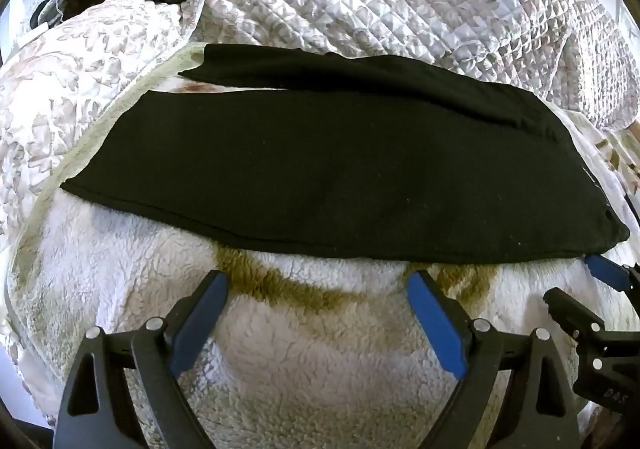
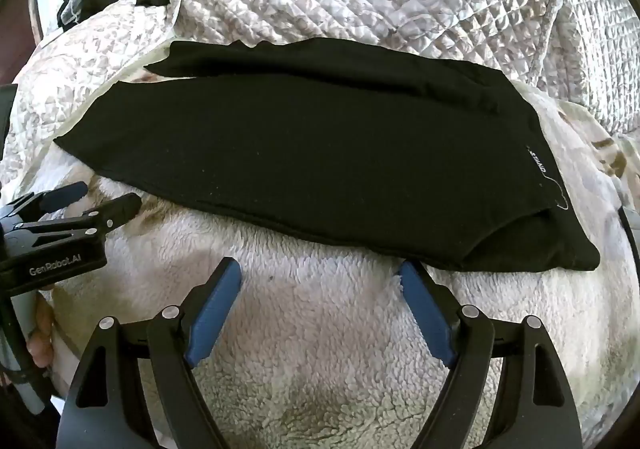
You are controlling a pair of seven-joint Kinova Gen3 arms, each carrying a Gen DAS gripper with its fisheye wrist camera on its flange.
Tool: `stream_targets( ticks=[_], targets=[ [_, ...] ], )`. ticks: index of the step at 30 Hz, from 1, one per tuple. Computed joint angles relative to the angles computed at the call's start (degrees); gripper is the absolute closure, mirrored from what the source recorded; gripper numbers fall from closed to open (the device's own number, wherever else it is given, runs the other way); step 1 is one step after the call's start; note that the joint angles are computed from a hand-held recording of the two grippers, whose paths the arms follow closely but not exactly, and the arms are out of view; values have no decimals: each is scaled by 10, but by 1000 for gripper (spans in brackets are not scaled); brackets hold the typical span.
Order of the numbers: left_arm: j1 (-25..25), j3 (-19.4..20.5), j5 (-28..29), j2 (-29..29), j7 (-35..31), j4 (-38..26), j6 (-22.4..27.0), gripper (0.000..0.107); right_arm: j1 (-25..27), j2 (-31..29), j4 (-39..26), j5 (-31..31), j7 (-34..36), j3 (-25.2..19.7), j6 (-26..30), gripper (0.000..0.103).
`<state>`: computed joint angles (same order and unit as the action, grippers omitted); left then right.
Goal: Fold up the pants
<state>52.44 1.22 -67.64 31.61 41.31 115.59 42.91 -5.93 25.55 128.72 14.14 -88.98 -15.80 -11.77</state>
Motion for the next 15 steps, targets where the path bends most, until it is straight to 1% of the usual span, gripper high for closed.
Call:
stream_targets(
  ticks=[2, 6, 8, 10, 15],
  targets=[
    [-1, 0, 0, 0, 1, 0, 0, 14, -18, -8, 19, -11, 5, 18, -22, 21],
    [0, -1, 4, 0, -2, -2, 1, 14, -14, -7, 16, -5, 0, 14, -20, 21],
    [0, 3, 16, 5, -13, -18, 11, 14, -16, -7, 17, -5, -1, 16, -20, 21],
    [1, -4, 6, -4, -7, -3, -1, 14, -15, -7, 16, -4, -2, 15, -20, 21],
    [3, 0, 2, -1, -2, -3, 5, 14, -17, -7, 17, -3, -4, 17, -21, 21]
  ],
)
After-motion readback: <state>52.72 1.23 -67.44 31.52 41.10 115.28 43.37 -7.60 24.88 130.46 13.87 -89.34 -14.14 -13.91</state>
